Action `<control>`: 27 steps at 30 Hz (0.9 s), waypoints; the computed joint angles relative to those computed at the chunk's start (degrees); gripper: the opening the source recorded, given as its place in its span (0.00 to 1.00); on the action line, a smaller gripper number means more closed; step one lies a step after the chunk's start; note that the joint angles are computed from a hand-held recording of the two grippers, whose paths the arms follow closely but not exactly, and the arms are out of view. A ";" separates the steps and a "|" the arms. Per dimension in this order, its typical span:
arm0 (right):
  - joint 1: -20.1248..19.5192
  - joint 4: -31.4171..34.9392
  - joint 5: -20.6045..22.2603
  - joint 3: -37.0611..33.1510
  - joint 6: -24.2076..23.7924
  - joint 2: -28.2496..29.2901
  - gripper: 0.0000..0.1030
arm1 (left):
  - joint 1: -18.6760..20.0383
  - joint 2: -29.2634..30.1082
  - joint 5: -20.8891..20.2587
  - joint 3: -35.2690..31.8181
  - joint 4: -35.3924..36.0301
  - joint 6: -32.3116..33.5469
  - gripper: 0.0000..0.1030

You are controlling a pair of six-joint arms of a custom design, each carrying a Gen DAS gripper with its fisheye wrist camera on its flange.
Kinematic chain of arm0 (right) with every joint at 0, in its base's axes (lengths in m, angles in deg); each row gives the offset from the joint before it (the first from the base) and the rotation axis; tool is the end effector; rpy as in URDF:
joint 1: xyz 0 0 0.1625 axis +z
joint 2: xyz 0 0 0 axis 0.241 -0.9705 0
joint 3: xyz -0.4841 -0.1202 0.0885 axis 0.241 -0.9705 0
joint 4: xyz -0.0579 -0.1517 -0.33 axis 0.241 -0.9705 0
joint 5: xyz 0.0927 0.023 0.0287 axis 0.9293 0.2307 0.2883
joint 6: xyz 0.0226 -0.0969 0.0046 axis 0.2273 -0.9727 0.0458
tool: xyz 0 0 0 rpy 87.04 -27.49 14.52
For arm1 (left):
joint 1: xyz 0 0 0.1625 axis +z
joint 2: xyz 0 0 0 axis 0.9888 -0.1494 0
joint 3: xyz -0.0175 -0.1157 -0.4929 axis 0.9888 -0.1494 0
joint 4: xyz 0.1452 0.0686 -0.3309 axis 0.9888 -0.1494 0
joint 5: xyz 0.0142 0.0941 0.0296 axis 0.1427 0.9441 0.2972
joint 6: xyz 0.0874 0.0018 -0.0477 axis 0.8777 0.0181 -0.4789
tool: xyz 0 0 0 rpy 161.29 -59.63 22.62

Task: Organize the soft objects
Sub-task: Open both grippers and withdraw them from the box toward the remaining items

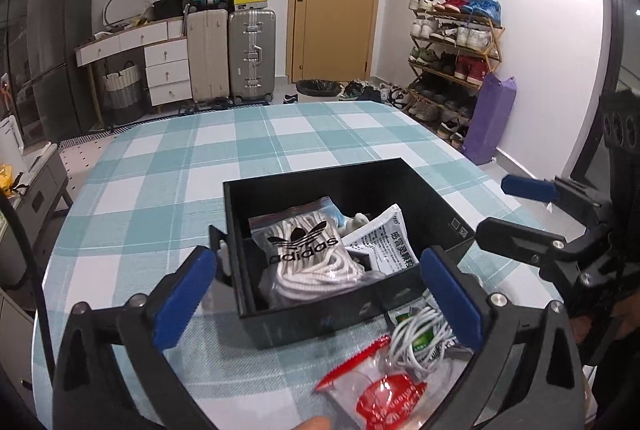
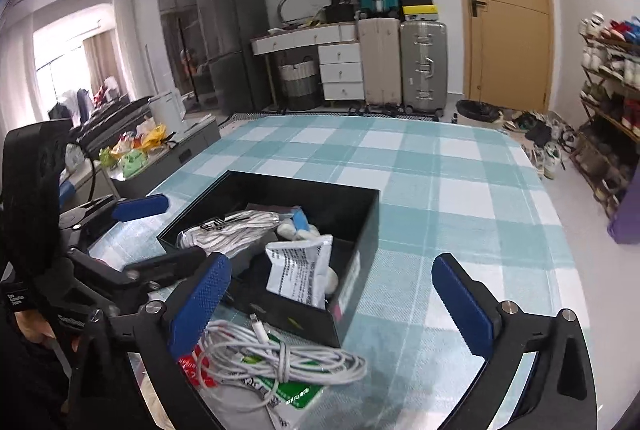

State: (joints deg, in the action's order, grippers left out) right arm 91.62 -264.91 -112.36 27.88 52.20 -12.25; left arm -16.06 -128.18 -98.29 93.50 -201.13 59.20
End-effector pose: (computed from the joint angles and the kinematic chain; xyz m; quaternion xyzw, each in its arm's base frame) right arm 0.2490 -0.5548 0.0363 0.2286 -0.8504 0.4102 0.2371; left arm -0.0810 -0.5848 0.2259 0.3609 0.8561 -0.3173 0.1901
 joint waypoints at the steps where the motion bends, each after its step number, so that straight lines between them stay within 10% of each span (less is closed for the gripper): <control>1: 0.00 -0.84 0.15 0.74 0.25 -0.12 0.99 | -0.05 -0.28 0.02 0.33 -0.41 0.03 1.00; 27: -2.02 3.00 -0.52 5.77 3.40 -0.76 0.99 | -0.19 -0.91 5.79 7.13 -5.35 -1.93 1.00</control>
